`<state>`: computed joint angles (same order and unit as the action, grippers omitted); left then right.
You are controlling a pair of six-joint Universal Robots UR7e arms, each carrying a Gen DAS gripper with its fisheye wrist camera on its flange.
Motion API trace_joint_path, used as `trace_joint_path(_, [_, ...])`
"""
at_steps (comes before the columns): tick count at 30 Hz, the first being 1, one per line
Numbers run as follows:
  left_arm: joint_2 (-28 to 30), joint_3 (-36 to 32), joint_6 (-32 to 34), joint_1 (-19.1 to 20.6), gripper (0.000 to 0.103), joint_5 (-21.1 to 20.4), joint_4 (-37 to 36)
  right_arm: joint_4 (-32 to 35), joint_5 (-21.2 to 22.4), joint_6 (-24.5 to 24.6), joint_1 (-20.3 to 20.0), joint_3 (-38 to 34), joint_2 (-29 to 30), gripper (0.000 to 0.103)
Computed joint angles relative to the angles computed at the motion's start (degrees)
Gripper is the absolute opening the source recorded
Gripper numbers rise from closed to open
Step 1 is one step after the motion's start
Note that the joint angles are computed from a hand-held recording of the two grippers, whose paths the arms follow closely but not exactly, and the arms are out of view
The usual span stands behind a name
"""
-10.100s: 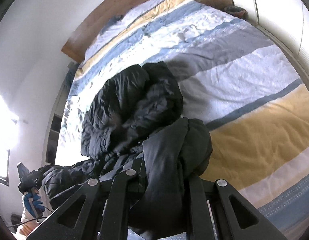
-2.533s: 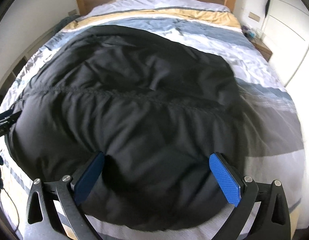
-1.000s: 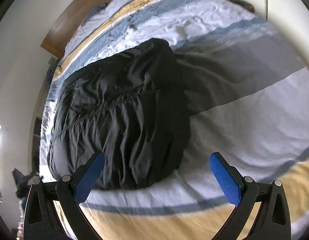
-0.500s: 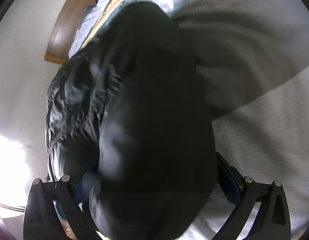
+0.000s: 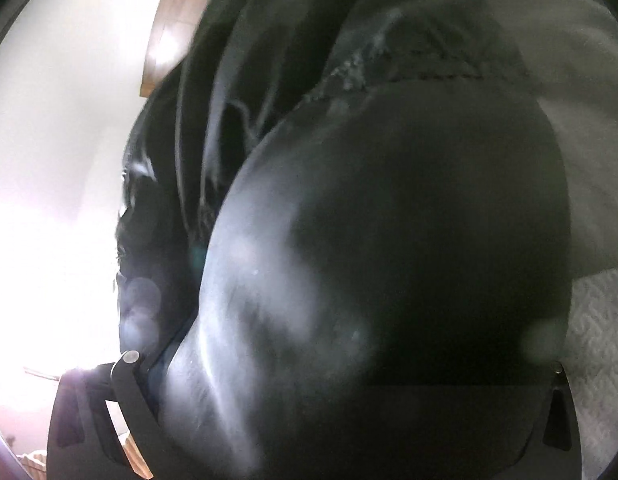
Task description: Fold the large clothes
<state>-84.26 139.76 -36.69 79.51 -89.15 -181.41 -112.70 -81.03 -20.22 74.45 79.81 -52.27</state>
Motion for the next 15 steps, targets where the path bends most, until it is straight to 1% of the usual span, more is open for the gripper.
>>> trace_joint_path(1, [0.58,-0.16,0.15,-0.23,0.103,0.32,-0.41,-0.66,-0.16,0.29,0.06,0.35,0.0,0.103])
trace_joint_path(4, [1.92,0.98,-0.47,-1.15,0.102,2.09,-4.95,-3.25,-1.05,1.21,0.77,2.14,-0.51,0.103])
trace_joint_path(6, [1.96,1.88,-1.47,-3.23,0.093,5.63,-6.29,-3.71,-1.52,2.13,1.22,2.47,-0.53,0.103])
trace_joint_path(7, [1.85,2.42,-1.8,-4.64,0.077,7.43,-7.12,-4.33,-2.15,2.71,1.68,2.86,-0.65,0.102])
trace_joint_path(8, [1.72,2.73,-2.0,-5.61,0.06,8.39,-7.7,-5.56,-2.75,3.2,2.32,4.03,-1.31,0.1])
trace_joint_path(9, [1.53,2.94,-2.09,-6.6,0.053,9.08,-8.11,-6.37,-2.72,2.88,2.81,4.65,-1.8,0.084])
trace_joint_path(10, [1.26,3.03,-1.93,-7.85,0.042,9.99,-8.1,-7.17,-2.36,2.55,3.37,5.36,-2.43,0.064])
trace_joint_path(11, [0.72,2.98,-1.49,-9.33,0.035,10.92,-7.52,-7.8,-2.19,2.29,4.01,5.86,-2.96,0.057])
trace_joint_path(12, [0.19,2.76,-1.06,-10.32,0.032,11.18,-7.06,-8.47,-2.66,1.52,5.08,6.3,-3.54,0.043])
trace_joint_path(13, [-0.11,2.47,-0.76,-11.46,0.029,11.56,-7.06,-8.82,-3.28,0.85,5.91,6.52,-3.94,0.036])
trace_joint_path(14, [-0.36,1.85,-0.41,-12.75,0.026,12.21,-7.17,-9.23,-4.41,-0.25,7.29,6.6,-4.36,0.034])
trace_joint_path(15, [-0.71,0.62,0.59,-13.1,0.026,12.3,-6.45,-9.92,-5.17,-1.24,8.65,6.69,-4.82,0.031])
